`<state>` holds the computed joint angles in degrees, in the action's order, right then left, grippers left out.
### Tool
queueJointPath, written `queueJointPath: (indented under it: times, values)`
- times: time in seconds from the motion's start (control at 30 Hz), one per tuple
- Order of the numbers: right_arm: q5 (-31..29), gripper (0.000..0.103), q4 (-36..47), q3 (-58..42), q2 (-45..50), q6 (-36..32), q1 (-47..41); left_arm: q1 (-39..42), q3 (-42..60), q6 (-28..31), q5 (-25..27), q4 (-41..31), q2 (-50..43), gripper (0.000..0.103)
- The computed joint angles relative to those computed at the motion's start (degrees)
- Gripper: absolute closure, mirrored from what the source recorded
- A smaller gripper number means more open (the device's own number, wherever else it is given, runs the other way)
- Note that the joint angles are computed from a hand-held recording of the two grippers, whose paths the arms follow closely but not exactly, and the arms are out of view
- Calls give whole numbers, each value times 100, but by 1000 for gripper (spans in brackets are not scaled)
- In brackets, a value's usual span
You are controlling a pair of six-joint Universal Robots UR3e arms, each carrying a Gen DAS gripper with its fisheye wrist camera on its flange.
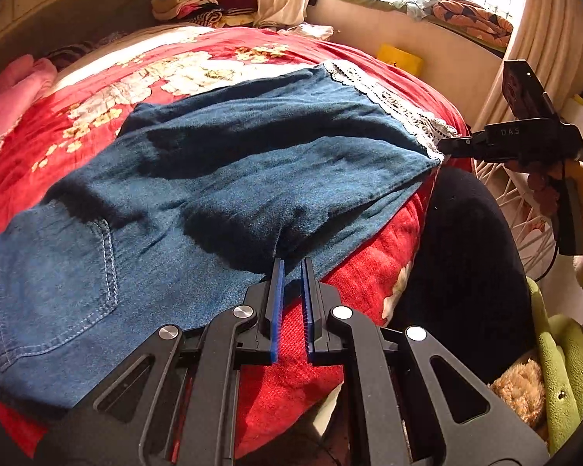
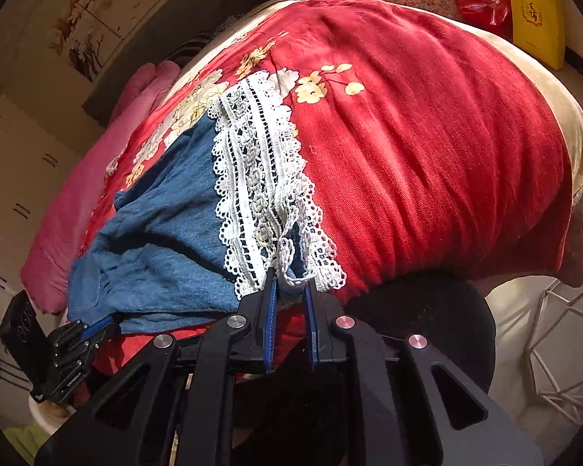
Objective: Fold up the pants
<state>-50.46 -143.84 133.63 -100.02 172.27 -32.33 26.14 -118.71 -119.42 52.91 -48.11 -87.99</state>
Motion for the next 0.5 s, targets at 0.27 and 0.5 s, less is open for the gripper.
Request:
queueJointPath:
  times: [0.27,0.5]
  values:
    - [191,51,265,230,-431,-148,-510,-233,-273,-313,172,1291,-50,67]
    - [136,51,-228,111,94,188,-44,-826,-171,-583,798,2248,-687,102]
